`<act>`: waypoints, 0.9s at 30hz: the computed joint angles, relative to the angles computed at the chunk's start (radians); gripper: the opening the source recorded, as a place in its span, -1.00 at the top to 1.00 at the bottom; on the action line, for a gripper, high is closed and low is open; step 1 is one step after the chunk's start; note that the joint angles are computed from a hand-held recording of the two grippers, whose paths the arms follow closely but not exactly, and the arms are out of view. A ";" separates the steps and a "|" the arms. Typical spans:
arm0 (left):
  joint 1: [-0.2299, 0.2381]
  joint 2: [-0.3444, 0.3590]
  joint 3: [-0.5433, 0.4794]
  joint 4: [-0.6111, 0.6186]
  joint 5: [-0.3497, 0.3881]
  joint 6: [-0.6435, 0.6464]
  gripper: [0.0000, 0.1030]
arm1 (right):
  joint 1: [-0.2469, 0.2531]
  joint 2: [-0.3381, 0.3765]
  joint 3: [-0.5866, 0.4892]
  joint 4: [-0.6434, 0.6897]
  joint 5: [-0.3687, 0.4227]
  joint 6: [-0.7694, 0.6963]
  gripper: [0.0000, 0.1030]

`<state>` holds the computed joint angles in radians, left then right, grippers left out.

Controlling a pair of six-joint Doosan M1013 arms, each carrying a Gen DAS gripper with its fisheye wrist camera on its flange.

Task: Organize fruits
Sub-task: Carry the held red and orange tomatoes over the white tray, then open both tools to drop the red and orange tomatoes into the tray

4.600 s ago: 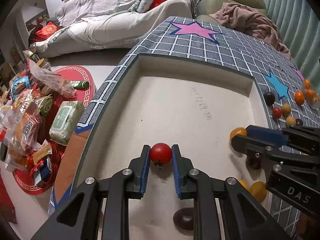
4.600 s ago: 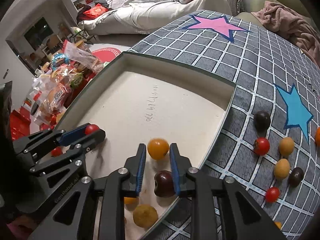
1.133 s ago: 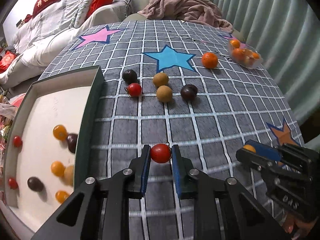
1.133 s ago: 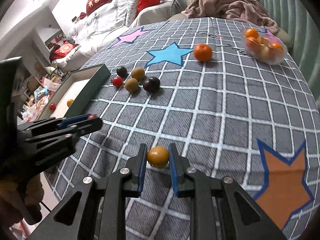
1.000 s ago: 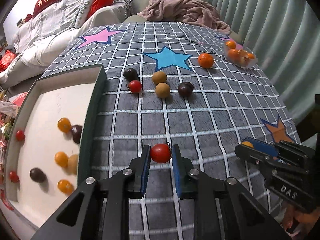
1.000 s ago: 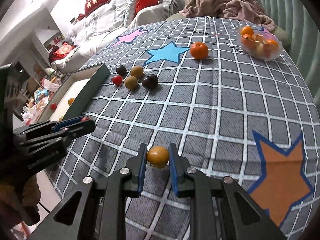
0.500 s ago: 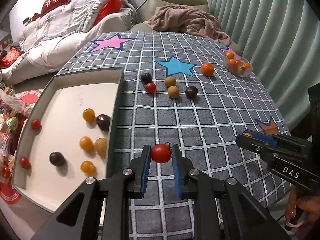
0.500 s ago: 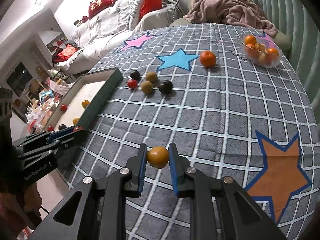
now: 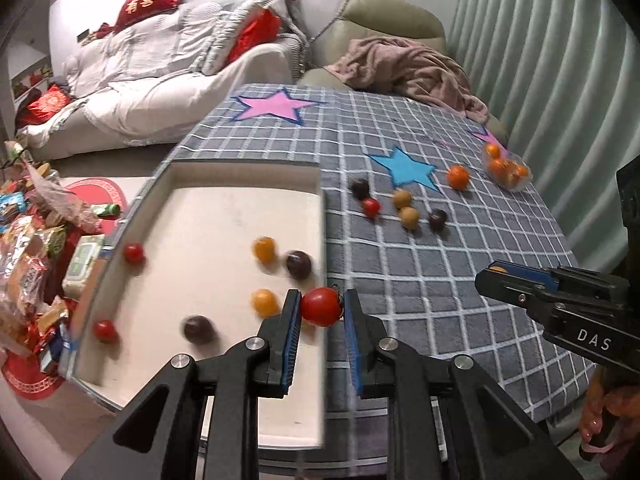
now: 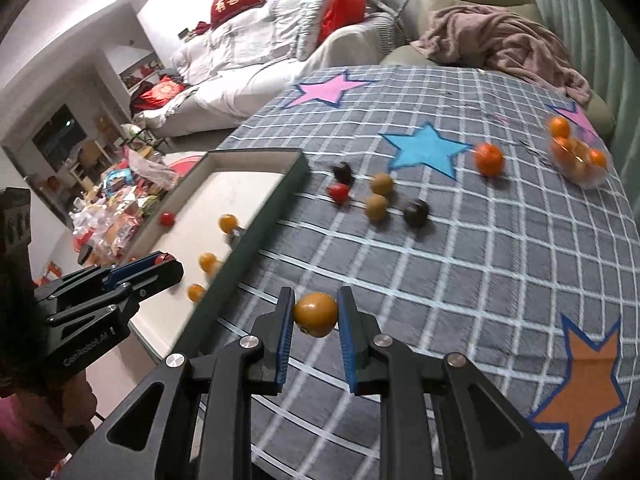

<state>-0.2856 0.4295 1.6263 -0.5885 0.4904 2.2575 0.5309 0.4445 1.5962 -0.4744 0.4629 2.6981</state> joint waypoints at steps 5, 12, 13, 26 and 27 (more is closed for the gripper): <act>0.028 0.013 -0.022 0.025 -0.011 -0.040 0.56 | -0.003 0.044 -0.080 0.099 0.007 -0.135 0.54; 0.051 0.060 -0.088 0.123 -0.010 -0.163 0.56 | -0.018 0.114 -0.202 0.242 0.040 -0.317 0.54; 0.051 0.070 -0.103 0.144 -0.008 -0.186 0.56 | -0.021 0.127 -0.223 0.260 0.048 -0.337 0.54; 0.031 0.187 -0.254 0.407 0.062 -0.442 0.56 | -0.059 0.259 -0.407 0.388 0.140 -0.482 0.55; 0.029 0.197 -0.265 0.425 0.069 -0.458 0.56 | -0.061 0.267 -0.418 0.393 0.147 -0.488 0.55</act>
<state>-0.2569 0.6261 1.3609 -0.1631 0.5593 1.7995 0.4696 0.7119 1.1784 -0.0816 0.6095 2.2101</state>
